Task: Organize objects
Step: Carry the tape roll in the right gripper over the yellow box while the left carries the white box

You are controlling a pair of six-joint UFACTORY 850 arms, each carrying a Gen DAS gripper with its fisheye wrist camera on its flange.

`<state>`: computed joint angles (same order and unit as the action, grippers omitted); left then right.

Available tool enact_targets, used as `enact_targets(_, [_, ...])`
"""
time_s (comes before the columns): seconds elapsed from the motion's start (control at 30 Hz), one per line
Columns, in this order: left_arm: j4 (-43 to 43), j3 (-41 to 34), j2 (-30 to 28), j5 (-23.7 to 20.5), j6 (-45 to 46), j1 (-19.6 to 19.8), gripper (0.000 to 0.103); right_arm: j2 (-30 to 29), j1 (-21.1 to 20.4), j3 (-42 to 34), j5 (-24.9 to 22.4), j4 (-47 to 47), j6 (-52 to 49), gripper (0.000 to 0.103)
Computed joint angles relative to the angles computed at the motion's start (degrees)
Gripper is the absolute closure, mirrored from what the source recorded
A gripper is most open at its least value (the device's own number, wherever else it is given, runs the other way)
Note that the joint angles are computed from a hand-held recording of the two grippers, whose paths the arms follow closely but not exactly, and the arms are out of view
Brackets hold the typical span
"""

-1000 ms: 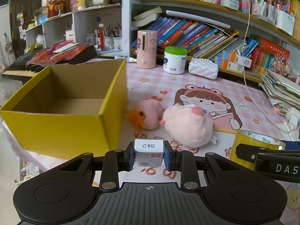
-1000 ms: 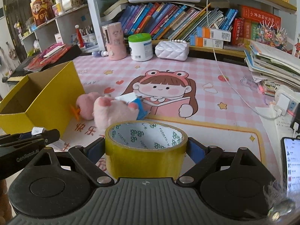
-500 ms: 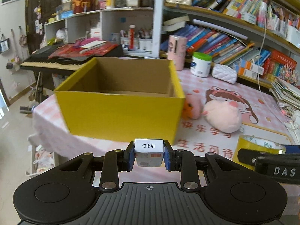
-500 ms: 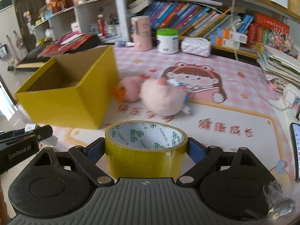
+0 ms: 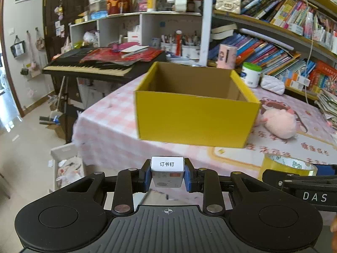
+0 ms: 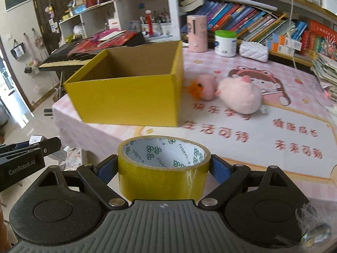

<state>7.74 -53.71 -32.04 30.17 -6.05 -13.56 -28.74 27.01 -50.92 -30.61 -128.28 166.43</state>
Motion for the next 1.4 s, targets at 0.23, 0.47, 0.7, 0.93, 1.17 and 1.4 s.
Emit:
enact_targets(0.23, [4.0, 1.4, 0.7, 1.3, -1.5, 4.1, 0.075, -2.6, 3.5, -3.9, -0.1, 3.7, -2.4, 0.012])
enact_targets(0.47, [8.8, 0.9, 0.3, 1.8, -4.8, 6.0, 0.075, -3.7, 5.0, -6.4, 0.0, 9.2, -7.4, 0.012])
enact_targets(0.7, [12.3, -0.5, -0.6, 2.0, -8.4, 6.0, 0.075, -4.1, 5.2, -7.4, 0.5, 13.0, -12.4, 0.012])
enact_targets(0.93, [9.2, -3.4, -2.0, 2.3, -5.9, 4.6, 0.075, -5.5, 2.9, -9.5, 0.5, 9.6, -11.8, 0.012])
enact_targets(1.17, [5.1, -9.5, -4.3, 3.5, -5.1, 3.3, 0.075, -7.3, -0.2, -13.3, -4.9, -3.0, -8.7, 0.012])
enact_targets(1.4, [1.8, -18.1, -8.7, 0.5, -4.0, 0.8, 0.075, -10.7, -4.4, -18.7, -9.5, -9.4, -13.1, 0.012])
